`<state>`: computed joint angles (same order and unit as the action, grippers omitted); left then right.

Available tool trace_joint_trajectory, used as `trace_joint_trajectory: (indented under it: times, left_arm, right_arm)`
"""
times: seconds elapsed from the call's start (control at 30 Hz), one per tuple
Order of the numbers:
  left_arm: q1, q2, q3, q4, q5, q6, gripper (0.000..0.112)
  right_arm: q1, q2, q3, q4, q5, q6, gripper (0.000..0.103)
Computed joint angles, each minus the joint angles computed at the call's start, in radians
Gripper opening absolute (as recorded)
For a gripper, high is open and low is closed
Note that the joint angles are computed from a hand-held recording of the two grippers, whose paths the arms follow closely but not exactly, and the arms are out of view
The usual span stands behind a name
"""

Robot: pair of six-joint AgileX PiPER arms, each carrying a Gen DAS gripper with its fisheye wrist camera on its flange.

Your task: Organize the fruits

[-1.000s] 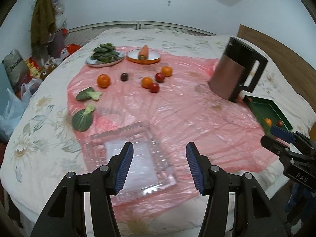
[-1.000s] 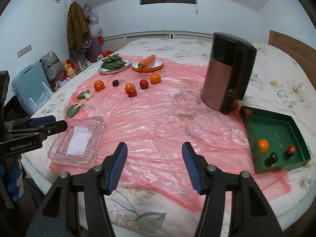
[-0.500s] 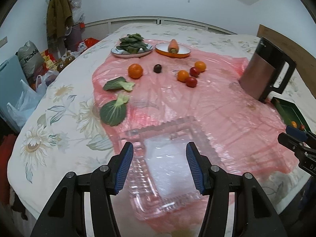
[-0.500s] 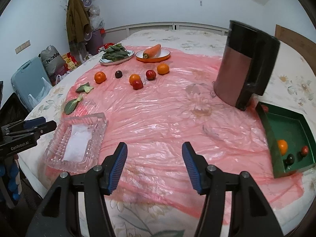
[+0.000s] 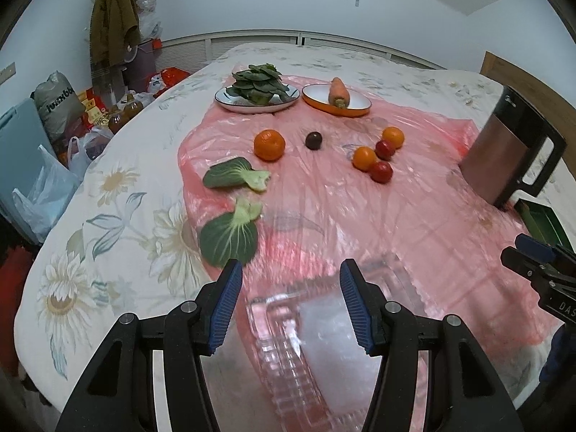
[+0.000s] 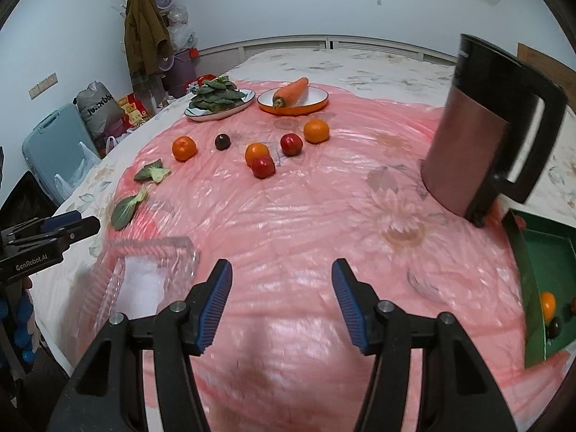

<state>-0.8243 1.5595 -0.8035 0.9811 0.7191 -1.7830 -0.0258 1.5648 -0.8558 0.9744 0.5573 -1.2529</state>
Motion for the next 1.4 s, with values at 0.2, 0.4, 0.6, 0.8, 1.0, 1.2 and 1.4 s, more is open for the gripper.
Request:
trace_joint_trajectory:
  times: [0.2, 0.4, 0.6, 0.8, 1.0, 1.2, 1.4]
  left_arm:
    - [0.091, 0.039, -0.032, -0.002, -0.059, 0.069, 0.050]
    - [0.204, 0.098, -0.115, -0.019, -0.127, 0.204, 0.050]
    - [0.363, 0.199, -0.258, -0.118, -0.206, 0.433, 0.050]
    - [0.472, 0.317, -0.388, -0.227, -0.244, 0.601, 0.050]
    - [0.516, 0.405, -0.464, -0.282, -0.249, 0.686, 0.050]
    - [0.535, 0.468, -0.525, -0.358, -0.260, 0.799, 0.050]
    - [0.575, 0.509, -0.571, -0.522, -0.291, 0.994, 0.050]
  right_arm:
    - [0.043, 0.095, -0.081, 0.010, -0.011, 0.023, 0.086]
    - [0.103, 0.212, -0.218, -0.025, -0.006, 0.088, 0.086]
    - [0.168, 0.343, -0.407, -0.091, 0.017, 0.199, 0.086]
    - [0.220, 0.490, -0.604, -0.173, 0.039, 0.312, 0.086]
    - [0.248, 0.594, -0.732, -0.229, 0.050, 0.398, 0.086]
    - [0.257, 0.659, -0.801, -0.250, 0.067, 0.429, 0.086]
    - [0.251, 0.701, -0.853, -0.258, 0.089, 0.450, 0.084]
